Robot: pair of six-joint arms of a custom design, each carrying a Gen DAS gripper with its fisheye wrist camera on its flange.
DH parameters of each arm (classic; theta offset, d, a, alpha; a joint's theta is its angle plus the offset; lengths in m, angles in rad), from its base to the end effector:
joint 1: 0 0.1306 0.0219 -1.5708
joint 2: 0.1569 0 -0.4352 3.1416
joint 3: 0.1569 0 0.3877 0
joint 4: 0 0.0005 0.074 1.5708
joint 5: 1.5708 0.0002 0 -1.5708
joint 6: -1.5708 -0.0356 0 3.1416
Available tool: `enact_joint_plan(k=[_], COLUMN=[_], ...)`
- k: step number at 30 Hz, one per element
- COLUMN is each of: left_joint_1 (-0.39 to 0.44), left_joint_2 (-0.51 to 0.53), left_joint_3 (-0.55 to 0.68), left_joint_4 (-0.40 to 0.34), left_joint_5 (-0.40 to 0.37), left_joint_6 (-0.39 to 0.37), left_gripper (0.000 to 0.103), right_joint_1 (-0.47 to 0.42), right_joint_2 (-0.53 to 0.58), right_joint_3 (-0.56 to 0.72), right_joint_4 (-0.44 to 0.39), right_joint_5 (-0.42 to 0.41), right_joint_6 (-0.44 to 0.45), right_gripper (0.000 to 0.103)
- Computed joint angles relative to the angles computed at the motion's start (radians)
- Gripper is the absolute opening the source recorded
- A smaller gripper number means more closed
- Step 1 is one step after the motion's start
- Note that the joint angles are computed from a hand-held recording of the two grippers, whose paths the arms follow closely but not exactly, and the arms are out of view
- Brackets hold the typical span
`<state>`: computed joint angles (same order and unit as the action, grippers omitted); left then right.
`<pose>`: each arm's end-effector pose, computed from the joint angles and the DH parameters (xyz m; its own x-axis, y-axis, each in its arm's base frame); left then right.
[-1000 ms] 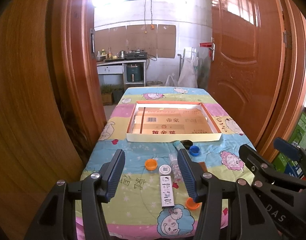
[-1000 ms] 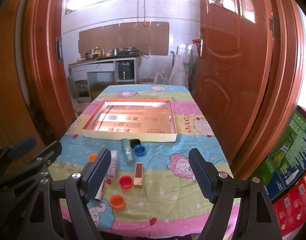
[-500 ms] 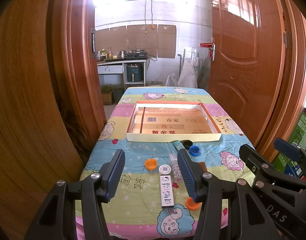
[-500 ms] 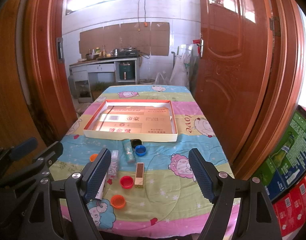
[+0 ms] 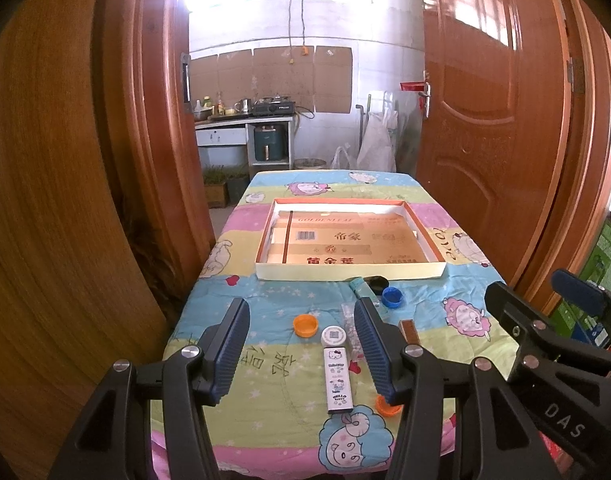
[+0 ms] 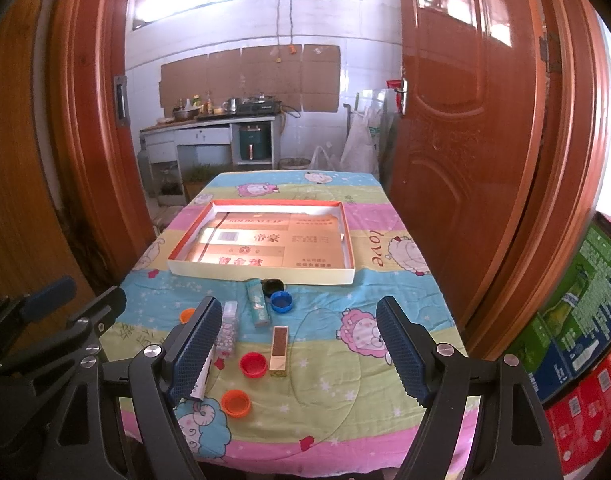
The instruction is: Organize rigid objects
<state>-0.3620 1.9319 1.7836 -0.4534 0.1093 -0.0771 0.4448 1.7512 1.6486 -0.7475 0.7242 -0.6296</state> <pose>0.6633 -0.2559 0.3893 -0.4942 0.2690 -0.8267 0.4756 0.8796 0.0019 0.5681 0.2441 0.4258 -0.5056 0.2476 -0.8265 0.4579 0.8889 -0.0138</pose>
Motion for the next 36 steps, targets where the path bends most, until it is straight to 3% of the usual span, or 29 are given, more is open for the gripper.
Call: enact_joint_plan(k=[25,36], left_joint_1=[0.003,0.050], left_joint_2=[0.016,0.101], left_joint_3=[0.019,0.088], left_joint_4=[-0.023,-0.072], left_joint_5=[0.012,0.071], left_joint_6=[-0.001,-0.020], left_gripper=[0.055,0.055], right_joint_1=[-0.007,-0.050], right_joint_2=[-0.004,-0.007], right_joint_3=[-0.014,-0.079], right_joint_4=[0.011,-0.007], right_joint_5=[-0.018,-0.036], right_joint_6=[-0.006,-0.058], right_gripper=[0.081,0.081])
